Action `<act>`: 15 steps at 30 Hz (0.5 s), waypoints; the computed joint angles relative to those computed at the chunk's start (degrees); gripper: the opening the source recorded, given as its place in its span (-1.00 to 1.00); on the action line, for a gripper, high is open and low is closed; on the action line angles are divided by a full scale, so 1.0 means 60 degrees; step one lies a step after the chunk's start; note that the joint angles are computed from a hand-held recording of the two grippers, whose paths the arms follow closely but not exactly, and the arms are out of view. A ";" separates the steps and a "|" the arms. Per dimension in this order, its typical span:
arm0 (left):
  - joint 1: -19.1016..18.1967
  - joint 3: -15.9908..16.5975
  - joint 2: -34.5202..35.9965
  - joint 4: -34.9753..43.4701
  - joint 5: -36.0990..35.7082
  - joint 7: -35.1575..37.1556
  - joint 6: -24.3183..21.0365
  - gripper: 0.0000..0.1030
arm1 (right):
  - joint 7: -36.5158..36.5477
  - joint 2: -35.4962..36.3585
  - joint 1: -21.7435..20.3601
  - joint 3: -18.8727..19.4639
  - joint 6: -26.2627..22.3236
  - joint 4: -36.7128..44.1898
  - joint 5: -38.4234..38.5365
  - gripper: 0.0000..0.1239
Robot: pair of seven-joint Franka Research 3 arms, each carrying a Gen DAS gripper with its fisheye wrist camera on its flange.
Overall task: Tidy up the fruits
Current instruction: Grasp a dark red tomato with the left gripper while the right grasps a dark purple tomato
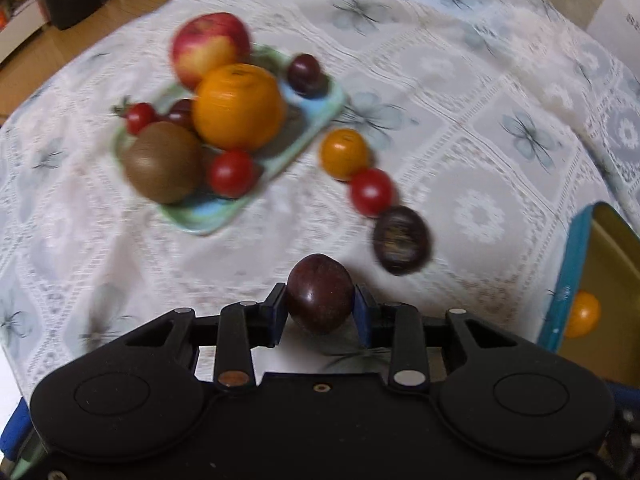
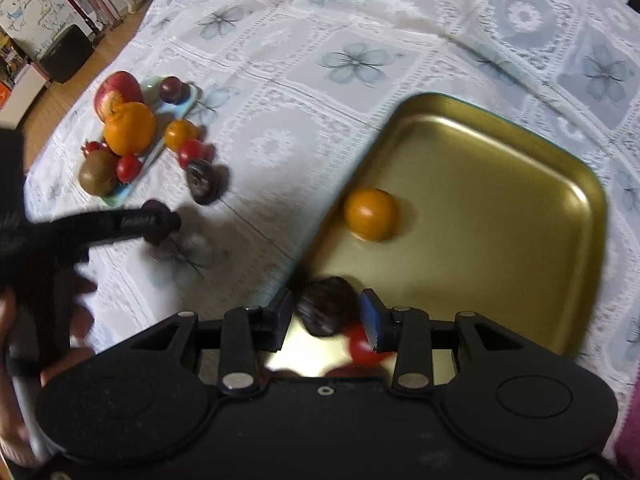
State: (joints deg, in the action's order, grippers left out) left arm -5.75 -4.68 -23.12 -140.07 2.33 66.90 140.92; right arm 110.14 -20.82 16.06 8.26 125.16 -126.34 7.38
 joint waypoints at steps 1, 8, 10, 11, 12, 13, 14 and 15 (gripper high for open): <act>0.0066 0.0035 -0.0103 -0.0094 0.0055 0.0000 0.0030 -0.16 | -0.0006 0.0160 0.0048 0.0042 0.0229 0.0059 0.0054 -0.35; 0.0477 0.0165 -0.0420 -0.0394 0.0696 0.0008 0.0143 -0.16 | 0.1165 0.1711 0.0334 0.0627 0.1137 0.1082 -0.1474 -0.34; 0.0449 0.0412 -0.0531 -0.0508 0.0407 0.0217 0.0197 -0.16 | 0.1031 0.2129 0.0555 0.0557 0.1147 0.1461 -0.1673 -0.34; 0.0491 0.0490 -0.0621 -0.0585 0.0288 0.0226 0.0190 -0.16 | 0.0979 0.2338 0.0665 0.0536 0.1151 0.1652 -0.1789 -0.34; 0.0552 0.0539 -0.0655 -0.0624 0.0224 0.0229 0.0187 -0.16 | 0.0946 0.2535 0.0770 0.0516 0.1174 0.1828 -0.1929 -0.34; 0.0617 0.0540 -0.0681 -0.0660 0.0232 0.0238 0.0180 -0.16 | 0.0960 0.2712 0.0875 0.0503 0.1199 0.1984 -0.2087 -0.34; 0.0694 0.0527 -0.0698 -0.0687 0.0269 0.0219 0.0178 -0.16 | 0.0999 0.2910 0.0978 0.0493 0.1220 0.2154 -0.2298 -0.33; 0.0767 0.0511 -0.0712 -0.0708 0.0299 0.0170 0.0182 -0.16 | 0.1057 0.3113 0.1082 0.0479 0.1217 0.2330 -0.2533 -0.33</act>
State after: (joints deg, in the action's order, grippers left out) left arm -1.15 -1.61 -27.39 -144.32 4.13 67.92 142.01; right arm 116.48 -2.14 22.55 11.13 132.46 -112.36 -7.82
